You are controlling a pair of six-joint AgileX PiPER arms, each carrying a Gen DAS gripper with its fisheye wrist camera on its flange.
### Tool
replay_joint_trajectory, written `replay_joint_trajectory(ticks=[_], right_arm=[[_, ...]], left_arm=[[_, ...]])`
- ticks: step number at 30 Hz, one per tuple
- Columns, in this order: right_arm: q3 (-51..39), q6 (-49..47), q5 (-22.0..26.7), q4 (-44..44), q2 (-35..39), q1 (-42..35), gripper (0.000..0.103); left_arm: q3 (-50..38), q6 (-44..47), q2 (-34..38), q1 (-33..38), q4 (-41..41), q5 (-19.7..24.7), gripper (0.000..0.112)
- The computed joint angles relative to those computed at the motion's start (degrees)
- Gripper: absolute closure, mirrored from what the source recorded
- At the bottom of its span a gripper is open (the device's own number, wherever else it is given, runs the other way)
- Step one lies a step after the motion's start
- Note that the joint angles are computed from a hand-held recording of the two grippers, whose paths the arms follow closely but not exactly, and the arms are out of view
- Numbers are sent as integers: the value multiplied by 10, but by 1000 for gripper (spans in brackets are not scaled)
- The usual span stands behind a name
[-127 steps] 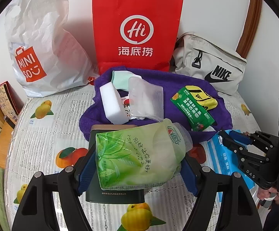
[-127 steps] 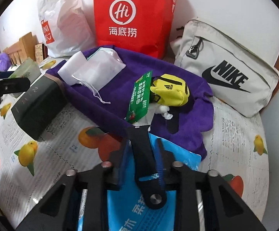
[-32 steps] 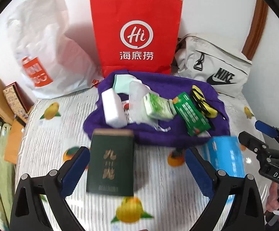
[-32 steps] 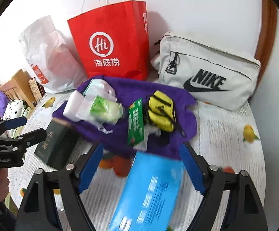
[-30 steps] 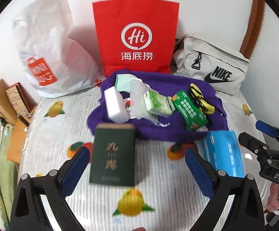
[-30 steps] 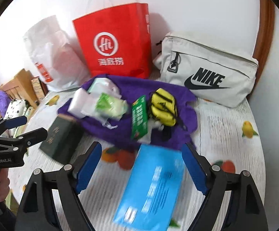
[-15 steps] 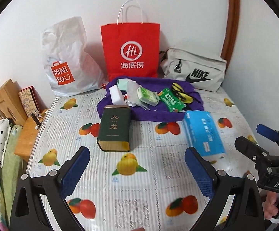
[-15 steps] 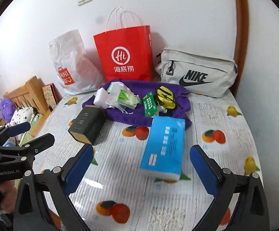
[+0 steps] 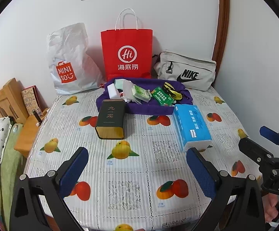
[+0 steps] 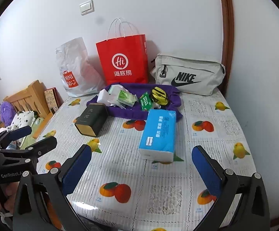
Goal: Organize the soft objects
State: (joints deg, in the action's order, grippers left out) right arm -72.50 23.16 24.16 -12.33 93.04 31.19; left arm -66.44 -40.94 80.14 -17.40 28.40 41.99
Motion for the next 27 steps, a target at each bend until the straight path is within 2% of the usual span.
replay_joint_trajectory(ticks=[11,27], right_arm=[[35,46,-8,-41,-20,12,1],[47,100,-11,-85,-38,17,1]], left_arm=[[26,-51,-33,-28,45,21,9],[33,-50,-41,-27,44,21,9]])
